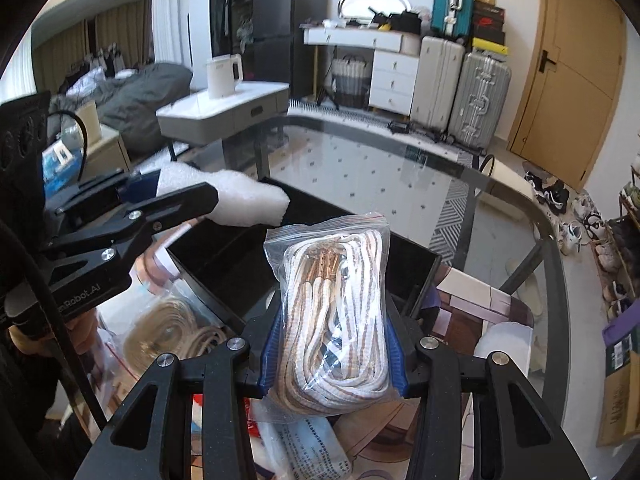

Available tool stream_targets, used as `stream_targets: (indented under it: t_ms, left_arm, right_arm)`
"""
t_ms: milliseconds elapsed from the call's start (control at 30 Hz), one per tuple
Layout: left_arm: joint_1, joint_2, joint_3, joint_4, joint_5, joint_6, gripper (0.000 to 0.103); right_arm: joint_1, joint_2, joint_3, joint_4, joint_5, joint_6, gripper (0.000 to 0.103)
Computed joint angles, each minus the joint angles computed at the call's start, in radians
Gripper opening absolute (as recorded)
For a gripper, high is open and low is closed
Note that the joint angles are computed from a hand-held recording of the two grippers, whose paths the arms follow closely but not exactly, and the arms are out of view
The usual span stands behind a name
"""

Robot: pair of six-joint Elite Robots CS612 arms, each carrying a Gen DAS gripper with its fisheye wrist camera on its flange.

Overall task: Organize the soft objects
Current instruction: 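Carry the bagged rope and foam sleeve over the black box with both grippers, then open both grippers to drop the rope bag and foam into the box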

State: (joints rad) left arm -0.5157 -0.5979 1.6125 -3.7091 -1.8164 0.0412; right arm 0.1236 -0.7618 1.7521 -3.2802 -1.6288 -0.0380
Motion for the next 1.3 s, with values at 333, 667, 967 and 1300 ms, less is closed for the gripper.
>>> stream_targets:
  t_ms: [333,667,967,1300]
  left_arm:
    - [-0.006,0.011,-0.022,0.048,0.020,0.014,0.033]
    - [-0.011,0.004,-0.007,0.046,0.031,0.032,0.059]
    - [-0.010,-0.011,0.023,0.001,0.048,0.011,0.093]
    - [0.011,-0.035,0.069,0.002,0.004,-0.050,0.103]
  right_arm:
    - [0.003,0.037,-0.082,0.105,-0.018,-0.054,0.044]
    - [0.001,0.038,-0.071,0.060,-0.014,-0.070,0.074]
    - [0.006,0.001,0.018,-0.078,-0.039,-0.023,0.089]
    - [0.010,-0.016,0.123,-0.328,-0.028,0.100,0.102]
